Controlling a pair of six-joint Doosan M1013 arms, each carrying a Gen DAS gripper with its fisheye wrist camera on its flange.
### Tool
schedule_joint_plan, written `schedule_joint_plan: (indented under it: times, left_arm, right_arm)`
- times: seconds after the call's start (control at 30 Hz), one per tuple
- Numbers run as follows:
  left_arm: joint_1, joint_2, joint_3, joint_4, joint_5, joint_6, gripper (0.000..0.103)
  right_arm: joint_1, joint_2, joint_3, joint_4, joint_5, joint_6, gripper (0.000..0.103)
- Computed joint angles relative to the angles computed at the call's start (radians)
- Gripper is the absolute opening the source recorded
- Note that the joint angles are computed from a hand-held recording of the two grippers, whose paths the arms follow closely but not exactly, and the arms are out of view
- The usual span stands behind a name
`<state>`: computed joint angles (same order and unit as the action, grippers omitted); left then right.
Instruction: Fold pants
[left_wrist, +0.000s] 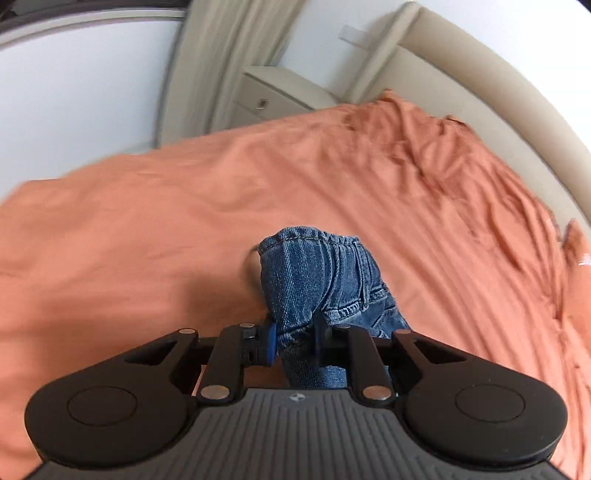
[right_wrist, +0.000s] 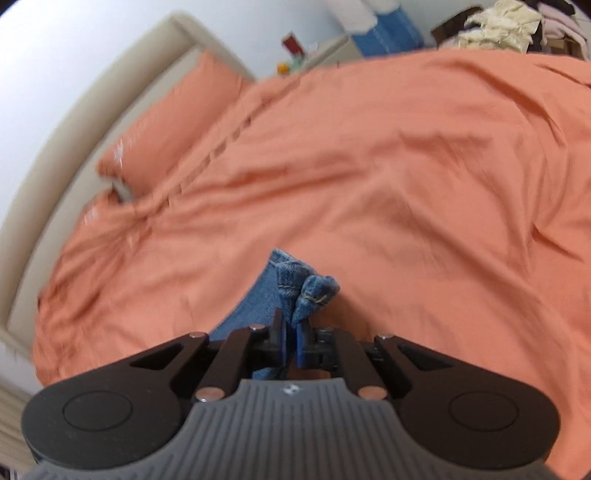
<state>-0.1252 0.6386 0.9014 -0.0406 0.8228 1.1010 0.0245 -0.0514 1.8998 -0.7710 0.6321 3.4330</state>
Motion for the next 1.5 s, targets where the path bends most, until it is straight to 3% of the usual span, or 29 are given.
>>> schedule_joint_plan:
  times: [0.13, 0.3, 0.37, 0.43, 0.47, 0.5, 0.6, 0.7, 0.77, 0.87, 0.97, 1.07, 1.13, 1.3, 1.5]
  left_arm:
    - [0.031, -0.012, 0.051, 0.003, 0.037, -0.012, 0.020]
    - [0.025, 0.015, 0.072, 0.039, 0.032, -0.007, 0.022]
    - [0.033, 0.034, 0.054, 0.012, 0.066, -0.015, 0.029]
    - [0.035, 0.029, 0.063, 0.041, 0.073, 0.031, 0.052]
    - [0.034, 0.026, 0.065, 0.065, 0.073, 0.057, 0.058]
    - [0.033, 0.020, 0.071, 0.090, 0.074, 0.066, 0.071]
    - [0.034, 0.004, 0.075, 0.133, 0.066, 0.086, 0.077]
    - [0.030, -0.018, 0.086, 0.172, 0.038, 0.112, 0.075]
    - [0.022, -0.045, 0.114, 0.185, -0.015, 0.151, 0.075]
    - [0.018, -0.059, 0.118, 0.048, -0.056, 0.328, 0.072]
    - [0.001, -0.045, 0.100, -0.059, -0.052, 0.476, 0.062]
    - [-0.022, -0.002, 0.055, -0.063, -0.019, 0.495, 0.054]
    - [-0.034, 0.031, 0.017, -0.037, 0.012, 0.477, 0.040]
    - [-0.036, 0.098, -0.072, 0.021, 0.028, 0.413, 0.034]
    - [-0.036, 0.186, -0.200, 0.068, 0.114, 0.437, 0.031]
  right_arm:
    - [0.018, -0.003, 0.041, 0.094, -0.008, -0.039, 0.000]
    - [0.022, 0.031, 0.073, 0.077, -0.005, 0.047, 0.000]
    - [0.027, 0.043, 0.064, 0.079, 0.015, 0.035, 0.000]
    - [0.027, 0.050, 0.050, 0.100, 0.038, 0.001, 0.000]
    - [0.029, 0.052, 0.043, 0.105, 0.062, -0.015, 0.003]
    - [0.030, 0.055, 0.029, 0.111, 0.089, -0.035, 0.008]
    - [0.046, 0.063, -0.011, 0.125, 0.184, -0.121, 0.019]
    - [0.077, 0.078, -0.062, 0.106, 0.312, -0.200, 0.024]
    - [0.102, 0.076, -0.081, 0.070, 0.349, -0.224, 0.024]
    - [0.135, 0.072, -0.112, 0.051, 0.324, -0.270, 0.024]
    - [0.162, 0.100, -0.160, 0.072, 0.252, -0.368, 0.024]
    - [0.180, 0.155, -0.213, 0.123, 0.202, -0.485, 0.023]
    - [0.187, 0.201, -0.249, 0.144, 0.216, -0.566, 0.023]
    - [0.146, 0.268, -0.280, 0.175, 0.228, -0.614, 0.023]
    - [0.077, 0.324, -0.304, 0.175, 0.289, -0.635, 0.018]
